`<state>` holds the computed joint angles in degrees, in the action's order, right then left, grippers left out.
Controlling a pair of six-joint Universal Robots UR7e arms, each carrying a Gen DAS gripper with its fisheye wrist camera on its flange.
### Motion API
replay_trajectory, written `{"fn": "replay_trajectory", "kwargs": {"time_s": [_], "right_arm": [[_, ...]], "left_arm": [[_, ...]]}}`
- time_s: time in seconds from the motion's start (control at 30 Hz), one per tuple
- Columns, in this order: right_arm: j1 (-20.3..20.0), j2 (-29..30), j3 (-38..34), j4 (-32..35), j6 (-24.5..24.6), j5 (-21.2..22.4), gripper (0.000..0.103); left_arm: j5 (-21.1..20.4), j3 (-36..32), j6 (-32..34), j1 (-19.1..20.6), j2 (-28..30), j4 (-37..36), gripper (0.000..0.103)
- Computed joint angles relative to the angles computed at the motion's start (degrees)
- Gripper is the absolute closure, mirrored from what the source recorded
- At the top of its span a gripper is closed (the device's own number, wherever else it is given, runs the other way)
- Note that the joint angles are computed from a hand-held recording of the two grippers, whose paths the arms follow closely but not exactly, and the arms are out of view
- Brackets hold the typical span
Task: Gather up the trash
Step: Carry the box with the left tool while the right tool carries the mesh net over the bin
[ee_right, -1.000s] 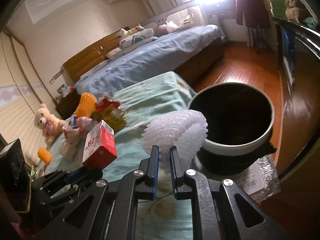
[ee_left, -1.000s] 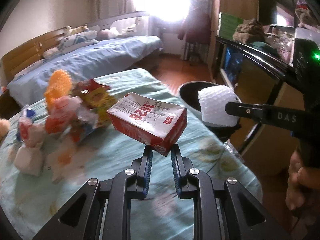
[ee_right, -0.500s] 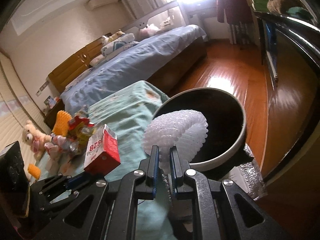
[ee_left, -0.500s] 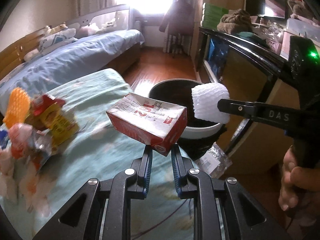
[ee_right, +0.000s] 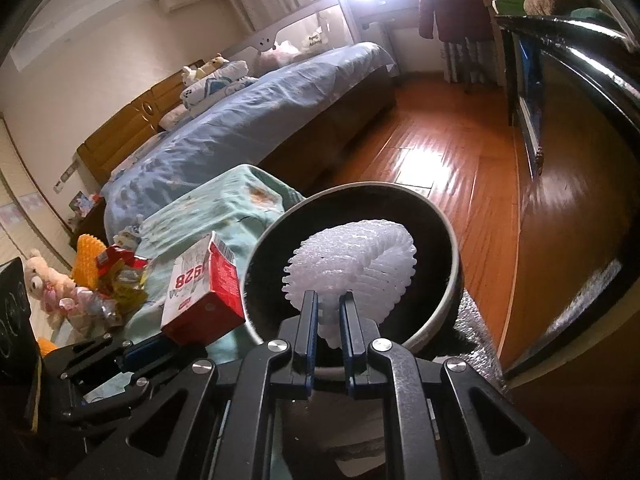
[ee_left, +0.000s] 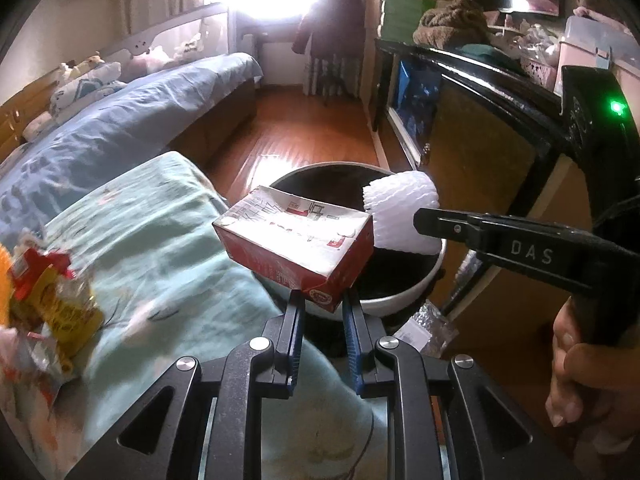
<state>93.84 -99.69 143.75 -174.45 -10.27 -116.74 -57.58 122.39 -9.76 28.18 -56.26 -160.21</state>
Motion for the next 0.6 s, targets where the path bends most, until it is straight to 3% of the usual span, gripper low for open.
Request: {"fn": "replay_trajectory", "kwargs": {"time_s": [0.27,0.6], "right_arm": [[-3.45,0.08,-1.35,0.78,-0.64,1.59,0.092],[-5.57,0.96,-2.49,2.23,-0.50,3.10,0.090]], "left_arm": [[-1.77,-7.30,1.85,3.01,6.08,2.36,0.085],[-3.33,-9.76,2.45,4.31,8.76,1.67,0.085]]}}
